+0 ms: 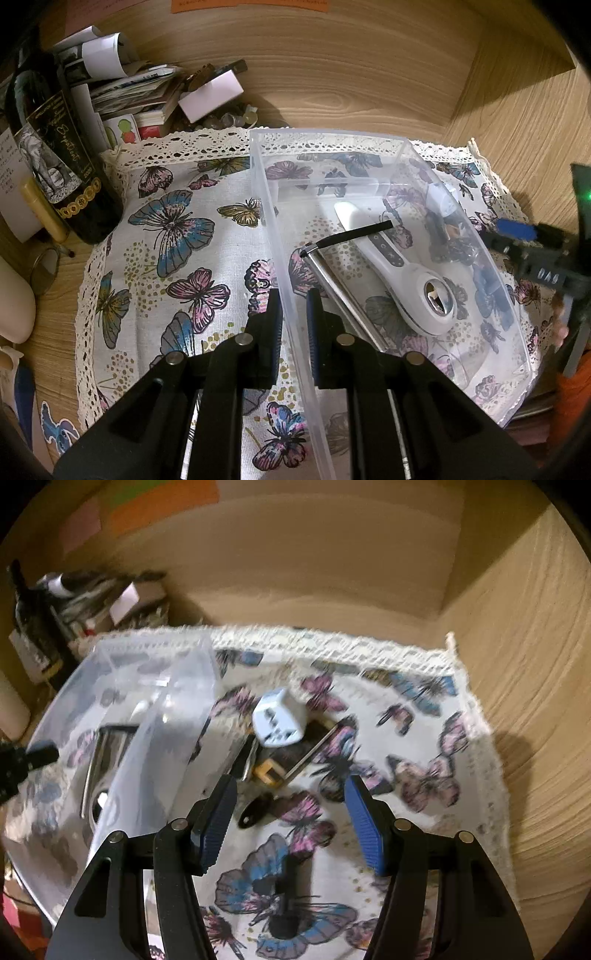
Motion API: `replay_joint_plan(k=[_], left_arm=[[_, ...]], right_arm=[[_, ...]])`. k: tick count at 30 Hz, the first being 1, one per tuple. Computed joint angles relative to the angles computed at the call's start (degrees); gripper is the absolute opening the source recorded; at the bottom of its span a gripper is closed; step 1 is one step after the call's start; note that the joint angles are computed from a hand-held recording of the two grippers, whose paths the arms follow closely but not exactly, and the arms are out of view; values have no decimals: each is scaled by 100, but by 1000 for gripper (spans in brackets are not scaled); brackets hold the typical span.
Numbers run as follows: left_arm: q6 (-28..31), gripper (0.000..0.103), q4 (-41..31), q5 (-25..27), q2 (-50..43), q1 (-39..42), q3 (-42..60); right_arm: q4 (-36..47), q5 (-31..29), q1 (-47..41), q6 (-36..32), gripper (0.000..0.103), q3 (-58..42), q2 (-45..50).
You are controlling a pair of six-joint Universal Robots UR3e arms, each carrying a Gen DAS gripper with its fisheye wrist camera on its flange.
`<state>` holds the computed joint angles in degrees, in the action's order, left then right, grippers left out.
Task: Organize rigid objects
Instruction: 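Grasp the small black part beside the adapter with the right gripper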
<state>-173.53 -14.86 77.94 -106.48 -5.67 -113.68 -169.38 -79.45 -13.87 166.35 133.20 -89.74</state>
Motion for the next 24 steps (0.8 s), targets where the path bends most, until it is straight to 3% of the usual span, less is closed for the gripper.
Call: replay_joint_plan(k=[7,9,11,24], left_arm=[[-3,12,-40,3,-26,1,19],[1,12,-52,-10,-42,11,32],[-1,12,-52,-6,-58,8,49],[5,12,-36,-2,-62,6,43]], right_arm=[[-70,166,62,163,55,-156,580],[-145,200,53,200,47,-154,672],[-134,272,33,145,31,-140,699],[-653,285,120,205,30,112,227]])
